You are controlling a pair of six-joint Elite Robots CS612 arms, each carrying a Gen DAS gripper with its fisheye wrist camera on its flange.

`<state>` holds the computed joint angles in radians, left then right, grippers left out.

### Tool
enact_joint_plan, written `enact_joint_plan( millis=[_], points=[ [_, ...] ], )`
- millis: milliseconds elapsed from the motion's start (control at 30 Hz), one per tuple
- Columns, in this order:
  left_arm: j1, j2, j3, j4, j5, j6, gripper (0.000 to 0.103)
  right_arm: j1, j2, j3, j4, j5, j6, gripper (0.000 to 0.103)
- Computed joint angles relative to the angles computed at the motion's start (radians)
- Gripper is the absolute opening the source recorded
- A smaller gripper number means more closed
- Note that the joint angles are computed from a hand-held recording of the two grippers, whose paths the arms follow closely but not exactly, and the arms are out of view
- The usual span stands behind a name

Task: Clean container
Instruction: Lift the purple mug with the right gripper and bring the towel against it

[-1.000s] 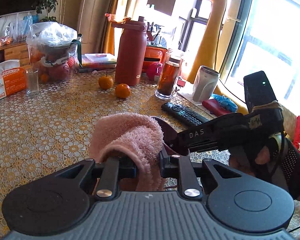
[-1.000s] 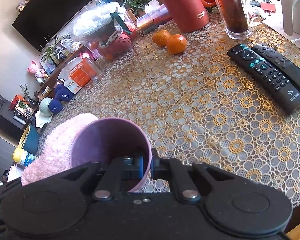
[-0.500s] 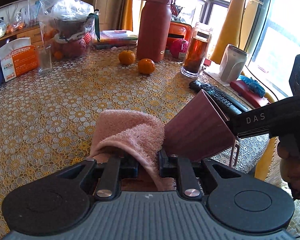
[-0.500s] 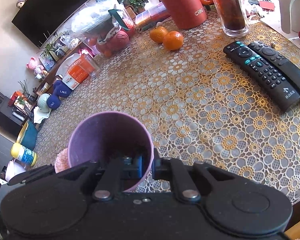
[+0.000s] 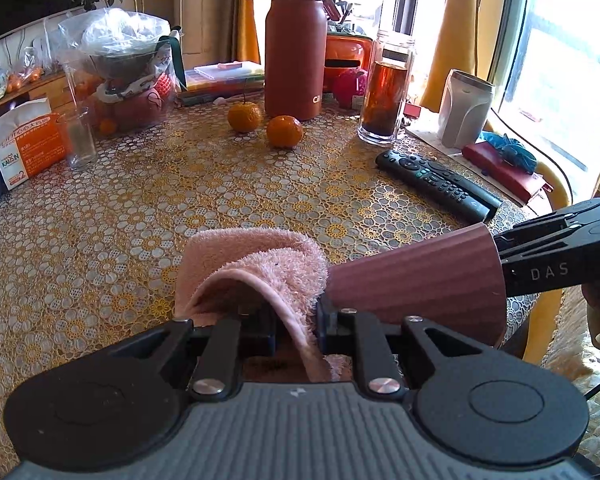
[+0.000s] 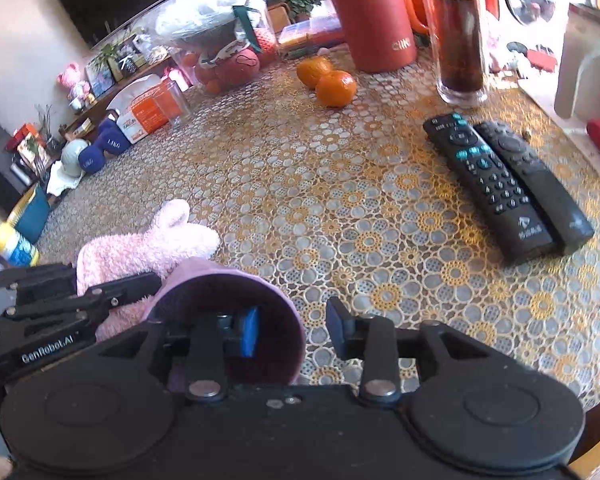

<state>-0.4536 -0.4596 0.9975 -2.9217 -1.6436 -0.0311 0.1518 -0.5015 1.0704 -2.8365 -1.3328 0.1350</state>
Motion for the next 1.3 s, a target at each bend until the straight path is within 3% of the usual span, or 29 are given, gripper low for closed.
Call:
enact_joint_plan(
  millis=[200, 300, 367, 433, 500, 733, 833, 1000, 1167, 1300],
  points=[
    [-0.012, 0.003, -0.005, 0.036, 0.033, 0.037, 0.017, 0.026, -0.024, 0.054, -0.122, -0.111, -0.331, 0.034],
    [-0.012, 0.003, -0.007, 0.044, 0.027, 0.026, 0.017, 0.044, -0.023, 0.073, -0.195, -0.173, -0.501, 0.026],
    [-0.015, 0.001, -0.002, 0.042, 0.037, 0.034, 0.017, 0.053, -0.019, 0.081, -0.239, -0.195, -0.600, 0.015],
    [-0.016, -0.003, 0.006, 0.034, 0.052, 0.039, 0.016, 0.059, -0.013, 0.085, -0.281, -0.203, -0.652, 0.015],
    [-0.013, -0.010, 0.019, 0.009, 0.051, 0.024, 0.016, 0.053, -0.017, 0.084, -0.254, -0.171, -0.601, 0.014],
    [0.008, -0.059, 0.099, -0.129, -0.011, -0.039, 0.016, 0.007, -0.016, 0.059, -0.123, 0.010, -0.172, 0.003],
    [0.010, -0.078, 0.127, -0.177, -0.055, -0.045, 0.016, 0.000, -0.009, 0.050, -0.117, 0.056, -0.094, 0.002],
    [-0.002, -0.093, 0.137, -0.182, -0.127, 0.010, 0.016, 0.012, -0.011, 0.060, -0.137, 0.033, -0.128, 0.002],
    [-0.014, -0.063, 0.072, -0.067, -0.160, 0.084, 0.016, 0.021, -0.012, 0.062, -0.147, 0.006, -0.200, 0.003],
    [-0.003, -0.033, 0.011, -0.008, -0.192, 0.042, 0.016, 0.021, -0.011, 0.064, -0.136, 0.004, -0.227, 0.003]
  ],
)
